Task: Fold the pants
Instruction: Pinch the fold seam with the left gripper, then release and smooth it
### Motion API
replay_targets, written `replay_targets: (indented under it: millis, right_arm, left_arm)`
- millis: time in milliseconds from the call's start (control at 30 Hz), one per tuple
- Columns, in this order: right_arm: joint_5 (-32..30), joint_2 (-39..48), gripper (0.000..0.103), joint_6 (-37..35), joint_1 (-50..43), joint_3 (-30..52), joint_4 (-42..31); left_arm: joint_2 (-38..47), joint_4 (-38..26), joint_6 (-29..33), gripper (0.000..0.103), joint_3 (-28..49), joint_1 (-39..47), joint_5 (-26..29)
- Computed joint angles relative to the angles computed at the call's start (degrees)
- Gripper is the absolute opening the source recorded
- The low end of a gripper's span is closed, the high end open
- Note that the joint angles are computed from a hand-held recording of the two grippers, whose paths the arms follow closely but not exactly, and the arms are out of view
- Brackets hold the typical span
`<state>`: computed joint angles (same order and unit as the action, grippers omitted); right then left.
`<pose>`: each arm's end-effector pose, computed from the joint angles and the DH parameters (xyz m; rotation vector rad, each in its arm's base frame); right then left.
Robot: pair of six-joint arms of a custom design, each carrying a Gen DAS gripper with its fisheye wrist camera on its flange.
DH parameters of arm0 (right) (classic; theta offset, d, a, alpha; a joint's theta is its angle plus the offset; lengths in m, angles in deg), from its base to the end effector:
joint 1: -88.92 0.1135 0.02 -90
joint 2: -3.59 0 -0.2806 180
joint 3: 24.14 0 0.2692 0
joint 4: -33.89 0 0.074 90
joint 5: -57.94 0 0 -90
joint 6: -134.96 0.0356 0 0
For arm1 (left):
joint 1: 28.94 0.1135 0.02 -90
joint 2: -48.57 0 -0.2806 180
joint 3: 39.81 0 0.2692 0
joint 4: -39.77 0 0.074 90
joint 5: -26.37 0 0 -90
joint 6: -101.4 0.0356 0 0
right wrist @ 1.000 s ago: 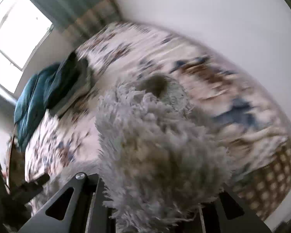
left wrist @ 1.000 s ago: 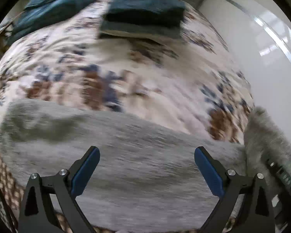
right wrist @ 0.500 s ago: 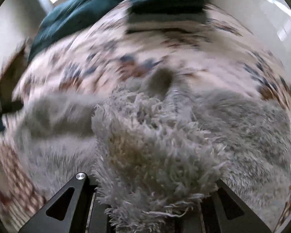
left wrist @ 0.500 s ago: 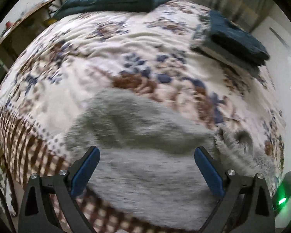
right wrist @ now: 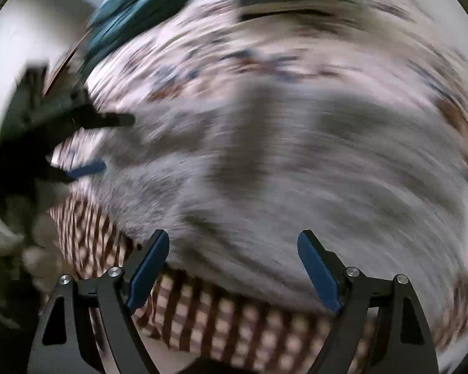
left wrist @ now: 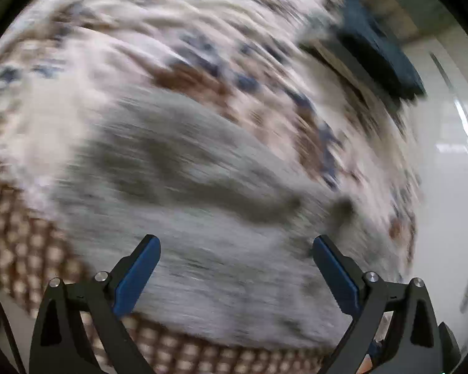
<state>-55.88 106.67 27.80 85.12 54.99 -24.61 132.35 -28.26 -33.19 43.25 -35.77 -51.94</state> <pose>0.3437 -0.0084 0.1719 -0.3754 2.8606 0.5637 0.2953 -0.0426 0.2876 -0.8717 2.7183 -0.4955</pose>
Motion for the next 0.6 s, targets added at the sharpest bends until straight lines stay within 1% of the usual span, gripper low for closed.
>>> replay_targets:
  millis: [67, 133, 200, 233, 267, 300, 333, 367, 400, 433, 500, 533, 600]
  right_arm:
    - [1.7, 0.4, 0.087, 3.6, -7.3, 1.4, -3.0]
    - [3.5, 3.4, 0.087, 7.8, -15.4, 3.8, -5.0]
    - [4.5, 7.9, 0.087, 10.0, -21.6, 6.7, -5.9]
    - [4.6, 9.7, 0.087, 10.7, -23.3, 8.0, -6.1]
    - [4.0, 11.6, 0.087, 11.0, -24.8, 9.4, -6.3]
    - [3.9, 13.2, 0.087, 11.3, -26.0, 10.6, -6.2]
    - [4.0, 14.4, 0.087, 11.4, -26.7, 11.6, -5.6]
    - [3.0, 15.9, 0.087, 10.7, -27.0, 12.7, -5.7]
    - [2.1, 17.7, 0.087, 10.1, -27.2, 14.2, -6.5]
    - [1.6, 19.3, 0.087, 10.4, -27.2, 15.5, -6.7]
    - [-0.3, 21.6, 0.086, 10.3, -27.2, 17.3, -7.0]
    - [-0.2, 22.4, 0.086, 10.6, -27.0, 17.9, -6.7]
    - [-0.5, 23.6, 0.086, 10.1, -26.6, 18.9, -6.9]
  left_arm:
    - [5.8, 1.5, 0.9, 0.100, 2.4, -2.7, 4.1]
    - [12.3, 2.1, 3.0, 0.100, 5.5, -5.2, 7.5]
    - [17.5, 2.3, 4.0, 0.100, 8.0, -7.6, 9.0]
    - [19.6, 2.9, 4.6, 0.100, 8.8, -8.6, 10.0]
    - [21.4, 2.6, 5.2, 0.099, 9.9, -9.7, 9.7]
    - [22.1, 2.5, 5.6, 0.095, 10.6, -11.1, 7.9]
    - [22.0, 3.0, 6.1, 0.079, 10.6, -12.2, 6.5]
    - [21.4, 3.3, 7.0, 0.065, 10.4, -13.3, 5.3]
    - [20.9, 3.0, 7.4, 0.044, 10.1, -13.9, 5.1]
    - [20.0, 2.0, 7.8, 0.036, 9.9, -14.8, 4.2]
    - [17.6, 0.5, 7.9, 0.035, 8.1, -15.8, 2.3]
    - [16.8, -1.2, 8.3, 0.035, 6.9, -16.1, 1.4]
    - [16.7, -2.0, 8.5, 0.035, 3.8, -14.9, 2.4]
